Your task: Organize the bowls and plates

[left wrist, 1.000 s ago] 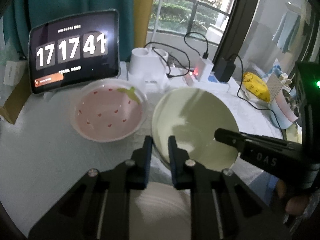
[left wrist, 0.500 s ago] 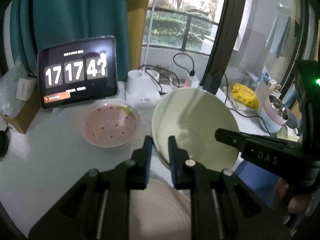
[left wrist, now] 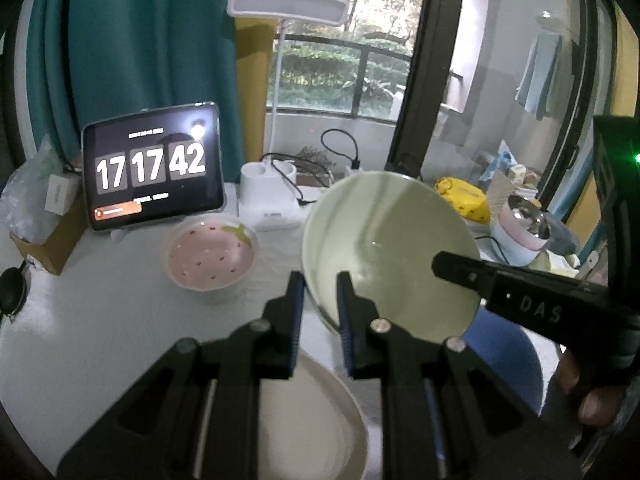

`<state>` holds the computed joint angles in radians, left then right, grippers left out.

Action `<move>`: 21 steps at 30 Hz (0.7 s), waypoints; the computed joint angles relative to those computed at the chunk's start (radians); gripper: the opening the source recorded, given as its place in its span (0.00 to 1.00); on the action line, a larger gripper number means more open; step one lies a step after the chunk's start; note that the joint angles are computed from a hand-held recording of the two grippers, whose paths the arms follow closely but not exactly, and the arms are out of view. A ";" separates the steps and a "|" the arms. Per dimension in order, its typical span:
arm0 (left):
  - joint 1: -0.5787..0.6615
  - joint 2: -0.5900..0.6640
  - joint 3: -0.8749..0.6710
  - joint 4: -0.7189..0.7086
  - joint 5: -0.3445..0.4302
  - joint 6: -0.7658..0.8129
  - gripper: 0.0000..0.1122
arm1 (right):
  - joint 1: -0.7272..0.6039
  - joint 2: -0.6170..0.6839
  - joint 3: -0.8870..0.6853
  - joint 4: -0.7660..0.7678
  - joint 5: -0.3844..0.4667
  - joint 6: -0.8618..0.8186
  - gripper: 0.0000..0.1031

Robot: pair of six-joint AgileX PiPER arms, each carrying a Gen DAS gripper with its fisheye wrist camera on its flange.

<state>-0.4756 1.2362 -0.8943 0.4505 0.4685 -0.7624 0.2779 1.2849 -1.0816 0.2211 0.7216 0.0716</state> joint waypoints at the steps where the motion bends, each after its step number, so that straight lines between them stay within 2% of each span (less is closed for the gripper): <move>1: -0.016 -0.008 0.003 0.020 0.007 -0.025 0.15 | -0.007 -0.017 0.008 0.002 0.005 -0.004 0.17; 10: -0.164 -0.048 0.003 0.164 0.091 -0.192 0.15 | -0.064 -0.135 0.074 0.026 0.039 -0.034 0.17; 21: -0.329 -0.026 -0.003 0.255 0.165 -0.333 0.15 | -0.233 -0.266 0.186 0.137 0.101 -0.178 0.17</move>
